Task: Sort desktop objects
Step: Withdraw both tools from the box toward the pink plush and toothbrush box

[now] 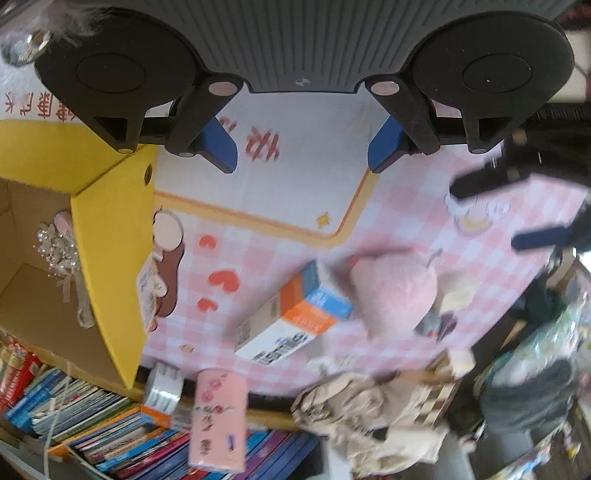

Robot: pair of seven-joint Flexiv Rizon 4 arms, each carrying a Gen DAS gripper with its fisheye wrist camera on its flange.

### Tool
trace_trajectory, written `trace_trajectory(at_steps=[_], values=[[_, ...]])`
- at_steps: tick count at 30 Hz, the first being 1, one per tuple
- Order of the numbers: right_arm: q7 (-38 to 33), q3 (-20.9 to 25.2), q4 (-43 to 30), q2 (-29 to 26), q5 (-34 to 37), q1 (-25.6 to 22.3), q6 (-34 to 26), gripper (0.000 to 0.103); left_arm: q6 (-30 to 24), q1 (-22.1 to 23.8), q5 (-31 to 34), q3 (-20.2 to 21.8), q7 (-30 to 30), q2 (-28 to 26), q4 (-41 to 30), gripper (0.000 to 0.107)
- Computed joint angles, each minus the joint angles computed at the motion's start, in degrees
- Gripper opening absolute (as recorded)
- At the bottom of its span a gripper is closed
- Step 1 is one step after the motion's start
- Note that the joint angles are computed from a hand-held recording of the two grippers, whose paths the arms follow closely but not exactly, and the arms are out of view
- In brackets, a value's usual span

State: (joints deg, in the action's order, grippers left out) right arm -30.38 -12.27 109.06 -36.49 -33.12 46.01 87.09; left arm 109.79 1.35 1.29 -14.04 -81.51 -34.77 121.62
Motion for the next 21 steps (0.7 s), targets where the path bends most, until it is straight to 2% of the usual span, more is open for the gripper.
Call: trace_trajectory(at_steps=[4, 13, 21], values=[[1.3, -1.6, -2.4, -1.8, 1.7, 0.1, 2.3, 0.078, -0.7, -2.8, -1.6, 2.2, 0.3, -0.7, -1.7, 0.096], [-3.6, 8.3, -13.9, -7.6, 7.0, -8.5, -2.5, 0.078, -1.2, -8.3, -5.7, 6.5, 1.3, -4.2, -6.8, 0.096], [-8.0, 14.4, -26.9, -13.8, 11.1, -13.5, -11.3, 0.078, -1.4, -15.3, -11.8, 13.0, 2.4, -8.0, -12.6, 0.096]])
